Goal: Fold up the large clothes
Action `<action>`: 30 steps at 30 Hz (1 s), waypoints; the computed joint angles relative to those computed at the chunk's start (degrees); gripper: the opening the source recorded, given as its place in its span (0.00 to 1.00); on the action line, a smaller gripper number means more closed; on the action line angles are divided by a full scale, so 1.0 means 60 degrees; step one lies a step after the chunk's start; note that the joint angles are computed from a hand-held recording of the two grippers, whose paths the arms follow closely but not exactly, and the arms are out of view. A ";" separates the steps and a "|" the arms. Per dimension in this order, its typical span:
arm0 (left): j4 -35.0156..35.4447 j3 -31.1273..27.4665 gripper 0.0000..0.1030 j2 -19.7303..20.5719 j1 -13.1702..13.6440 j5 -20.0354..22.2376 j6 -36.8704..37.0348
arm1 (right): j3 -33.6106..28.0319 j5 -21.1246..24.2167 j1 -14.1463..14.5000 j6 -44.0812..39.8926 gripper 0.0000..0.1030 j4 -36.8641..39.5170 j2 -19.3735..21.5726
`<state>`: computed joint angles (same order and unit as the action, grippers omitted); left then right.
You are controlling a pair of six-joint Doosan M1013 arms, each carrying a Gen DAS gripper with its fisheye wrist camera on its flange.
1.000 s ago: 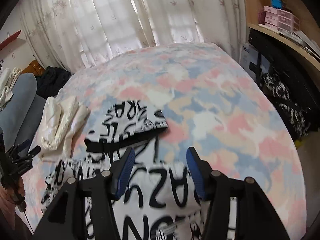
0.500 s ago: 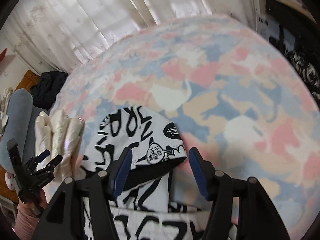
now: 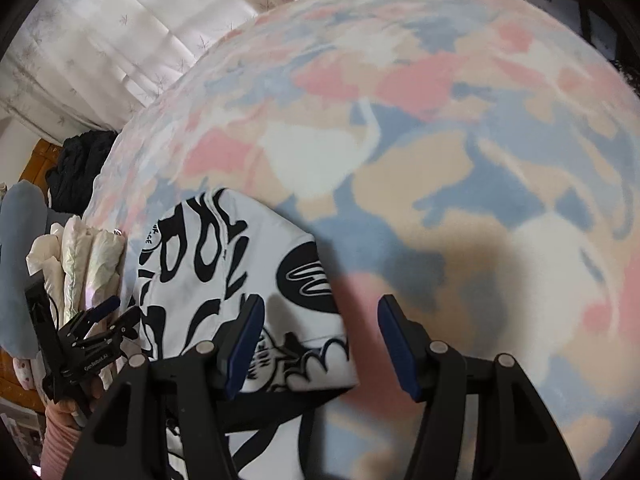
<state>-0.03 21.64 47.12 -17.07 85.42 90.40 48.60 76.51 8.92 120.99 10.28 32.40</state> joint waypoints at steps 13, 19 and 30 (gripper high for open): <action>-0.1673 0.0097 0.35 0.0081 0.0344 0.0031 0.0201 | -0.0216 -0.0447 0.0199 -0.0952 0.28 0.0527 0.0448; -0.1265 0.1661 0.03 -0.1002 0.0181 -0.1448 0.0957 | -0.0407 -0.0510 0.0614 -0.1731 0.08 -0.0621 0.0302; -0.2352 0.7434 0.08 -0.5218 0.0420 -0.7156 0.2782 | 0.1726 -0.3314 0.1911 -0.2605 0.12 -0.3190 -0.2223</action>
<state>-14.14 66.24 15.81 -14.54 42.48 107.10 58.96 56.63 20.38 105.36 -8.87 19.06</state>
